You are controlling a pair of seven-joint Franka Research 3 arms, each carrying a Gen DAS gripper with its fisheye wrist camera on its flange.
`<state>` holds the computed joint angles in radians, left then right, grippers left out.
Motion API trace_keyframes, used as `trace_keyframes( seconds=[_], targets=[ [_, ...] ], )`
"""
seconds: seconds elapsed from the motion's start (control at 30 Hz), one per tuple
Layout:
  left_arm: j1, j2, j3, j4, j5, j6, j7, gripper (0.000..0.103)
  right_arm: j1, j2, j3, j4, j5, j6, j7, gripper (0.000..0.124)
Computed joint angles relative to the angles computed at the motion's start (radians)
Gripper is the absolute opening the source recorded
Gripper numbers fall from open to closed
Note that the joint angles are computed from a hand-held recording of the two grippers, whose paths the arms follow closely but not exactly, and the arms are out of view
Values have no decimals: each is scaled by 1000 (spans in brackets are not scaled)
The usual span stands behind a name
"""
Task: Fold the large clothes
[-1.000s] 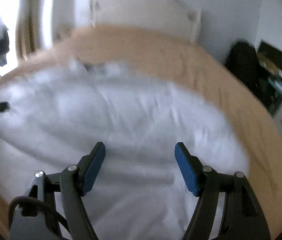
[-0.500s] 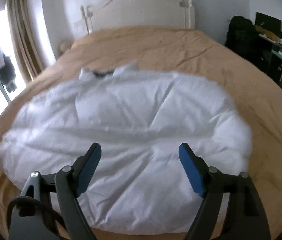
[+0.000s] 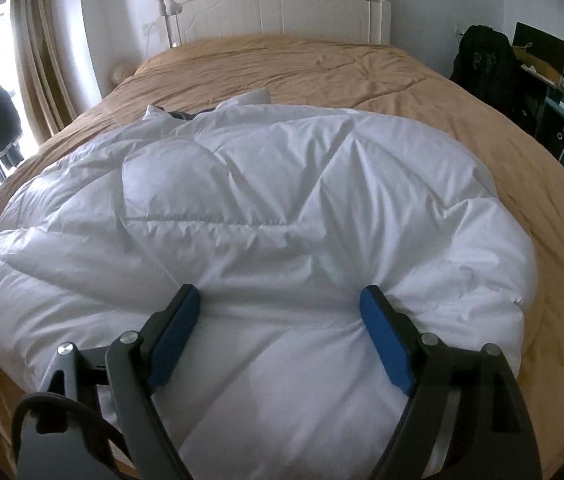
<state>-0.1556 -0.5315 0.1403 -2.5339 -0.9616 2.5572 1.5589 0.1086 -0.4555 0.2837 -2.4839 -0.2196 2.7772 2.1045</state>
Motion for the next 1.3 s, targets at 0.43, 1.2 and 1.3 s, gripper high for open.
trace_keyframes(
  seconds=[0.43,1.2,1.3],
  targets=[
    [0,14,-20,46,62,-8,-32,35,131,-99,-108,-32,174,-35,-88,62],
    [22,194,-69,225,136,-66,-72,49,242,673,-190,857,239,-497,-146,13],
    [35,211,-79,243,129,-72,-59,49,259,791,-222,1019,224,-558,-143,10]
  ],
)
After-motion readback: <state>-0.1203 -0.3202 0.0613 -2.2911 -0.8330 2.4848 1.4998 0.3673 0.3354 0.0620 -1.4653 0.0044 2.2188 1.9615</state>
